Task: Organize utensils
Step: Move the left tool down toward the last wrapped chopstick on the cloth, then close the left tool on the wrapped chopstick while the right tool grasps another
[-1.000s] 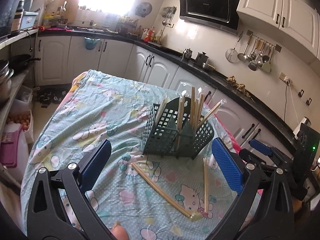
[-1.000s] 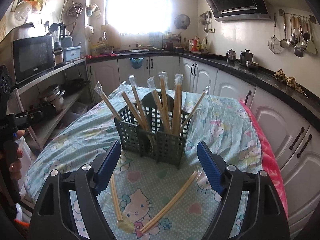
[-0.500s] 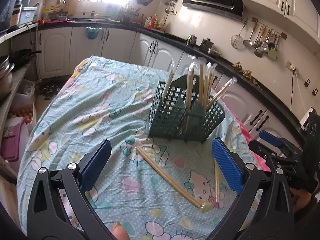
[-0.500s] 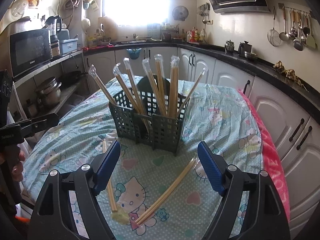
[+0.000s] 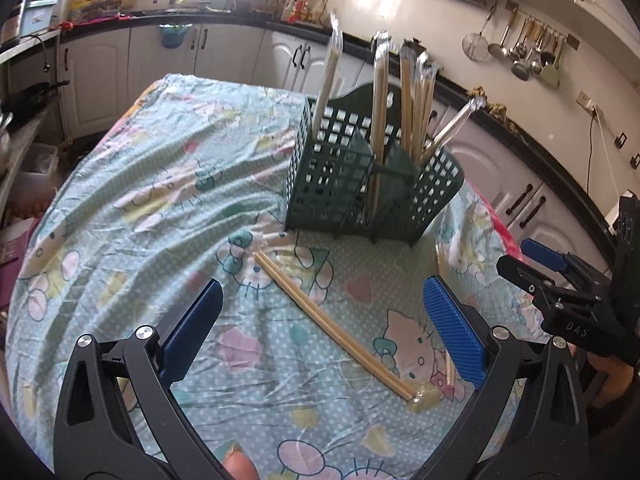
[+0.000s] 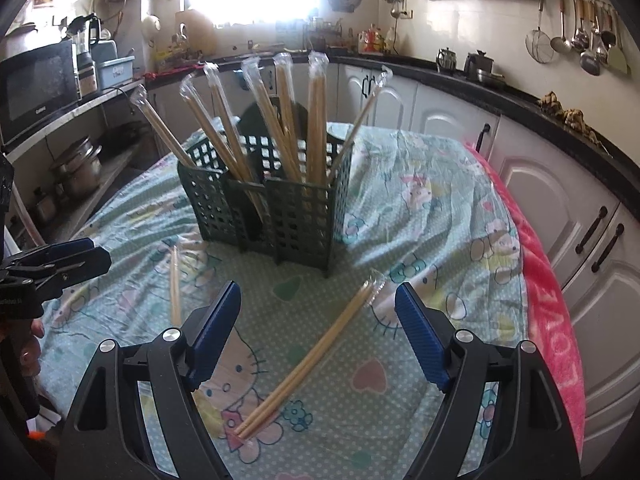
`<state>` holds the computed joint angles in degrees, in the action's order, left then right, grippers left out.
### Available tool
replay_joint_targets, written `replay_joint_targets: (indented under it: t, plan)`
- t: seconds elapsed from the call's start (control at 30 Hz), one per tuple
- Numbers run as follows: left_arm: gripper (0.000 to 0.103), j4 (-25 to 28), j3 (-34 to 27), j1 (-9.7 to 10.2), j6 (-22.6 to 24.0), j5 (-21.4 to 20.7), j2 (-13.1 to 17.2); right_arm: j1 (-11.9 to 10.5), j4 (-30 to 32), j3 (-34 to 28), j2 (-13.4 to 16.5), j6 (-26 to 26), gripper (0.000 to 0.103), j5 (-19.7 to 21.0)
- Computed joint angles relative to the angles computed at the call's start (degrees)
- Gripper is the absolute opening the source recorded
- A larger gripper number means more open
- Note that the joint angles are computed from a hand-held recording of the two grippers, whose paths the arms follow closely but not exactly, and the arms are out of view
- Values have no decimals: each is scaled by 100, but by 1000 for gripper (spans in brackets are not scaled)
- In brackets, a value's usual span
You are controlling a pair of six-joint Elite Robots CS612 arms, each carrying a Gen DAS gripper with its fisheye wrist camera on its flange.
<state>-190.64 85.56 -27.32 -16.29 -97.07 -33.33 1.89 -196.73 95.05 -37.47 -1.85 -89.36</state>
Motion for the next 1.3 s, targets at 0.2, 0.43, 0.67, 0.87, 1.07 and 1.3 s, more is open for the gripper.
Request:
replay_joint_targets:
  t: [0.2, 0.43, 0.67, 0.87, 1.07, 1.3]
  plan:
    - [92, 373, -266, 29, -37, -184, 154, -51, 318, -132, 117, 76, 77, -32]
    - [92, 832, -662, 126, -394, -432, 376, -142, 771, -355, 255, 334, 75, 123]
    - [71, 1221, -992, 225, -740, -684, 558, -239, 1242, -680, 396, 658, 62, 369]
    - [61, 1472, -1214, 272, -903, -686, 690, -280, 1499, -959, 512, 842, 57, 480]
    - [61, 1608, -1410, 281, -923, -657, 775, -293, 1803, -1223, 631, 967, 55, 431]
    - [60, 1739, -1577, 224, -792, -319, 852, -414, 2153, -1459, 779, 1459, 34, 695]
